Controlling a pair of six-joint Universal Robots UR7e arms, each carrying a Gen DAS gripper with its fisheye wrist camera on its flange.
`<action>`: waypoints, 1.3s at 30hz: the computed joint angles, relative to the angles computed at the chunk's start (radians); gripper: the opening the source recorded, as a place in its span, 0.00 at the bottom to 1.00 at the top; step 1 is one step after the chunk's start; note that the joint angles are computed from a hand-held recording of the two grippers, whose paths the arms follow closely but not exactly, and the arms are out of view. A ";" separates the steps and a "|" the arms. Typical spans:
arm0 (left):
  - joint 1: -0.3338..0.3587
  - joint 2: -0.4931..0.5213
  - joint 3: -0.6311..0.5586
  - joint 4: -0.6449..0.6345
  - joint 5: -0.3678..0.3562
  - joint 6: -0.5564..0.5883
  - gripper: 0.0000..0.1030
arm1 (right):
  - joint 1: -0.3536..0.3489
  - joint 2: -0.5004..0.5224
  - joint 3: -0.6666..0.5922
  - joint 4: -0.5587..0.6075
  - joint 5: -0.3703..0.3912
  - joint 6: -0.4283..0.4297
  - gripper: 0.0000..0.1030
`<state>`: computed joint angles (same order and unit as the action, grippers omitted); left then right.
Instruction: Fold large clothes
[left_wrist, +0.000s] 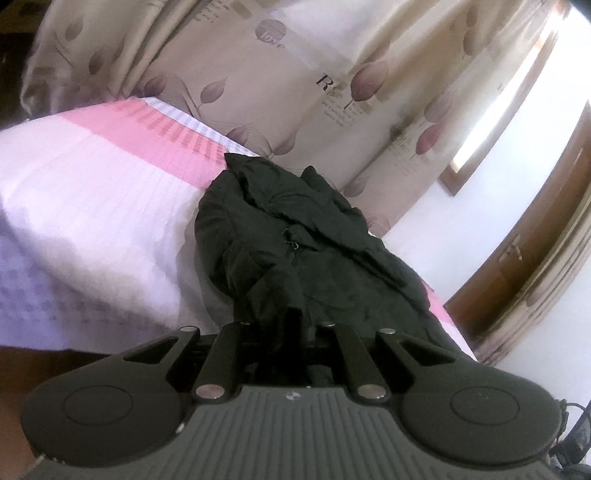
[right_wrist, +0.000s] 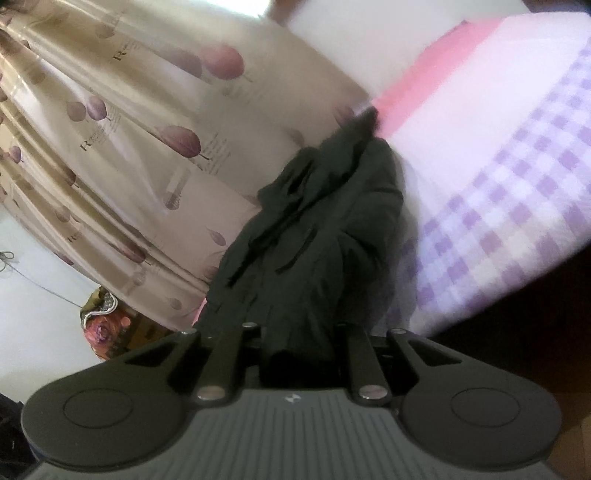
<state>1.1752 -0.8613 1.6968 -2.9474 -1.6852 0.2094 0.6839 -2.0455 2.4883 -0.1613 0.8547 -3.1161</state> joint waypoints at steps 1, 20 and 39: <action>0.001 -0.006 0.004 0.004 -0.006 0.002 0.10 | 0.012 0.002 0.001 -0.006 0.010 0.010 0.14; -0.042 0.039 -0.087 -0.098 -0.122 -0.096 0.10 | 0.198 0.019 -0.195 0.042 0.064 0.028 0.14; -0.090 0.169 -0.306 -0.122 -0.074 -0.150 0.11 | 0.392 0.173 -0.454 0.081 0.253 0.016 0.15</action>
<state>1.0849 -0.6927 1.3912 -3.0697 -1.7597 0.0598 1.0763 -1.8723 2.0342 -0.0801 1.1076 -3.0997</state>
